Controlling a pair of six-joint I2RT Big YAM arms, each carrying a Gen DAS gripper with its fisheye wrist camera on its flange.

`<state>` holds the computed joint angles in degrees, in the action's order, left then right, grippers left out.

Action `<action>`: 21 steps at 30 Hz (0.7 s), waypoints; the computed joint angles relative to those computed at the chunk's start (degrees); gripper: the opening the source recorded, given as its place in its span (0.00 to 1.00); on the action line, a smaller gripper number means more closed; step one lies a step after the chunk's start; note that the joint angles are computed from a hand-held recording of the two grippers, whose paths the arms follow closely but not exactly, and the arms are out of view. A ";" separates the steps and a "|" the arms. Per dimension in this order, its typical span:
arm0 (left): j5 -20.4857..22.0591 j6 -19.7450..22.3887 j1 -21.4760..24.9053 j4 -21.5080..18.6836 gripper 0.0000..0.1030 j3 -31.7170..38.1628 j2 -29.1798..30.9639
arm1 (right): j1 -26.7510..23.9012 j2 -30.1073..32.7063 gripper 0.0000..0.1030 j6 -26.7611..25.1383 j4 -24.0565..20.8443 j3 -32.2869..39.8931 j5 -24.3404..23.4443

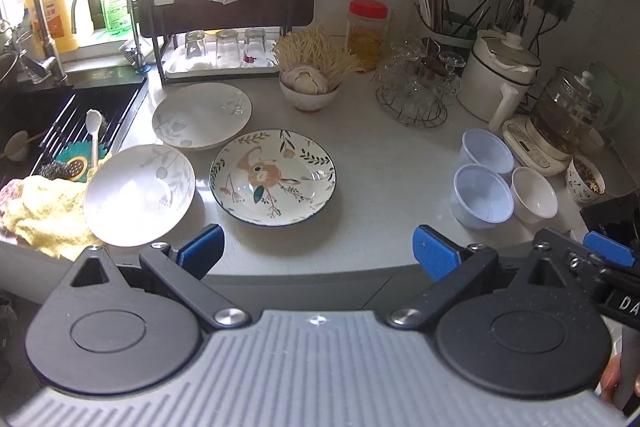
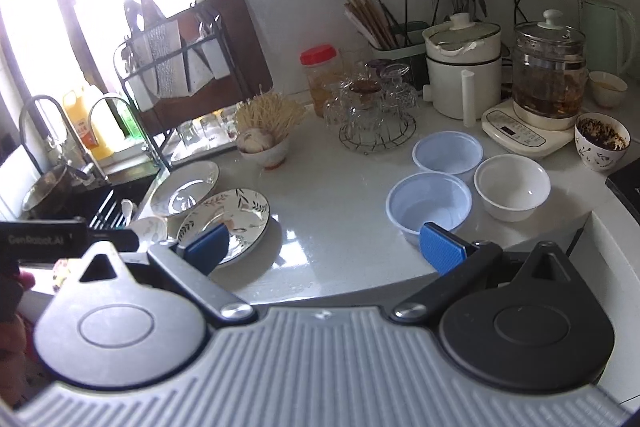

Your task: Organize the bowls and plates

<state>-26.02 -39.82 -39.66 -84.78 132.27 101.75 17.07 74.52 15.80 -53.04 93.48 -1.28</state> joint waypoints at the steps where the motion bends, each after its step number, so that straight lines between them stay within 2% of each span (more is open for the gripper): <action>1: 0.59 0.67 0.61 0.71 0.99 -0.69 -0.42 | 0.68 0.43 1.00 0.22 -0.05 0.46 0.59; 14: 8.54 12.08 11.17 6.57 0.99 -4.44 -2.97 | 8.67 9.44 1.00 3.85 -0.48 10.49 7.94; 18: 13.55 14.55 15.37 7.87 0.99 -5.84 -3.24 | 11.15 12.84 1.00 4.83 -1.01 14.07 12.09; 21: 16.43 17.02 18.27 9.39 0.99 -6.68 -3.14 | 12.27 15.56 1.00 6.69 -1.79 16.93 12.43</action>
<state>-9.59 -22.81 -21.39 -75.39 125.58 98.61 29.33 90.09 22.49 -54.83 110.42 11.15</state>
